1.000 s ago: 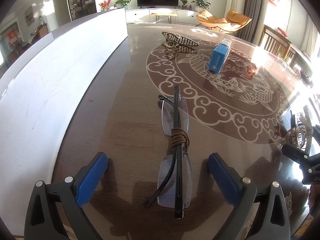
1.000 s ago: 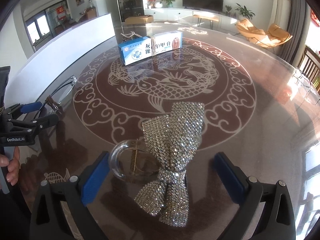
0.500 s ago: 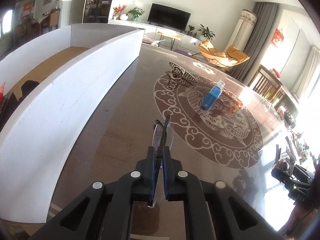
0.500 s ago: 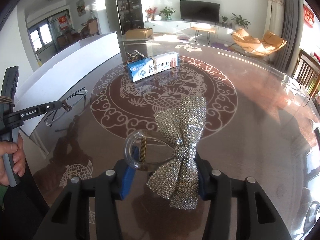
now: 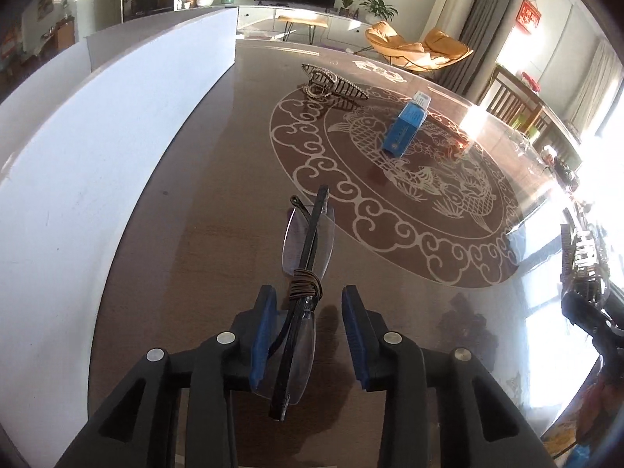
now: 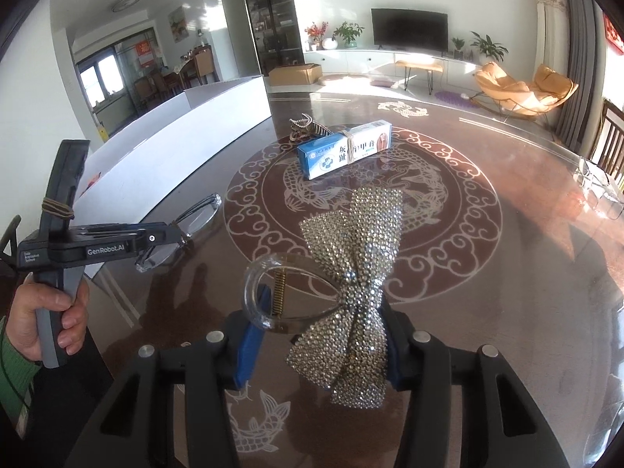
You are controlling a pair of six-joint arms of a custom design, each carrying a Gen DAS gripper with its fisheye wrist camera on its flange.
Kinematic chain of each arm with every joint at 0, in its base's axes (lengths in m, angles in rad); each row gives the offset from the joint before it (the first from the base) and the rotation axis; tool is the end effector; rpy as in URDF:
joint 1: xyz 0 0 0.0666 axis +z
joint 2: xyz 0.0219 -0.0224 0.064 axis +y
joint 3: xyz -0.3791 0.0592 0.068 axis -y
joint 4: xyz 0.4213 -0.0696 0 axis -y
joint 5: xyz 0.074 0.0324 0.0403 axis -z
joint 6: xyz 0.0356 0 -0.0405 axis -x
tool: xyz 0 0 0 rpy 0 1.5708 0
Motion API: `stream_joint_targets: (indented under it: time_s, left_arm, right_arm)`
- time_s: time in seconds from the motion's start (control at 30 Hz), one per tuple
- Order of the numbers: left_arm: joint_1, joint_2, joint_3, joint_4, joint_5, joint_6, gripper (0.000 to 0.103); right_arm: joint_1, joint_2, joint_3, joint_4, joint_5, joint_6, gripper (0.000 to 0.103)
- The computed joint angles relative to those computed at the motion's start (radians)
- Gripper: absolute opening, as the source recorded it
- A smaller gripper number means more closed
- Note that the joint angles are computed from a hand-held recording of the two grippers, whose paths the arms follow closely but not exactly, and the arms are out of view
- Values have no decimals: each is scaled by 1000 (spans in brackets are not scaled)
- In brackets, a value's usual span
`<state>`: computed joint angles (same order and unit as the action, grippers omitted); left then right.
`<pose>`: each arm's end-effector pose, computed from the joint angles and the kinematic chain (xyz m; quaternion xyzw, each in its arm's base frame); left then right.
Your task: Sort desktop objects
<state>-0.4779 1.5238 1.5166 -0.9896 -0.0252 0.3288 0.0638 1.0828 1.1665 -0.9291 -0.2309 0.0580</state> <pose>0.4910 -0.2537 0.4173 0.0679 0.9566 -0.1000 0.2651 0.3947 0.0330 0.4511 -0.0973 0.9245 0.1087 0.3521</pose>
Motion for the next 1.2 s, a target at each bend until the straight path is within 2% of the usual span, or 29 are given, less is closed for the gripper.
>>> stream_joint_targets:
  time_s: [0.03,0.07,0.1,0.2,0.33,0.47,0.63,0.77,0.87,1.0,1.1,1.13,1.17,1.2]
  left_arm:
    - [-4,7,6,3,-17,-11,34]
    - [-7,15,17,-2,-34,-17,21]
    - [-3,24,31,-17,-16,-17,11]
    - [-3,-9,9,22,-45,1,11]
    - [22,-109,-49,96,1,92,11]
    - [75,-207,-56,118,-2,126,11]
    - [221,-215,21,21,-50,60,11]
    - [370,-158,87,-84,-35,23,11]
    - [444,-118,124,-130,-41,-4,11]
    - [497,-77,153,-153,-39,-28,11]
    - [516,-50,168,-188,-48,5,16]
    - [522,-40,173,-206,-42,22,30]
    - [527,-41,165,-213,-39,41,50]
    - [521,-51,151,-200,-44,64,57]
  right_arm:
    - [3,-3,-1,1,-5,-5,51]
    - [5,-7,-3,1,-8,-5,51]
    - [9,-9,-4,0,-8,-5,51]
    - [13,-13,-4,-6,-10,5,51]
    - [14,-5,12,-14,-19,18,51]
    - [51,59,89,-22,-21,51,51]
    - [179,219,306,-10,-53,64,51]
    - [325,394,536,-40,-91,75,51]
    - [421,533,709,-107,-129,97,51]
    - [505,698,899,-264,-169,162,51]
    - [536,770,965,-354,-155,207,54]
    - [539,780,969,-363,-166,219,68]
    - [540,778,957,-352,-159,223,86]
    - [540,766,936,-325,-147,215,90]
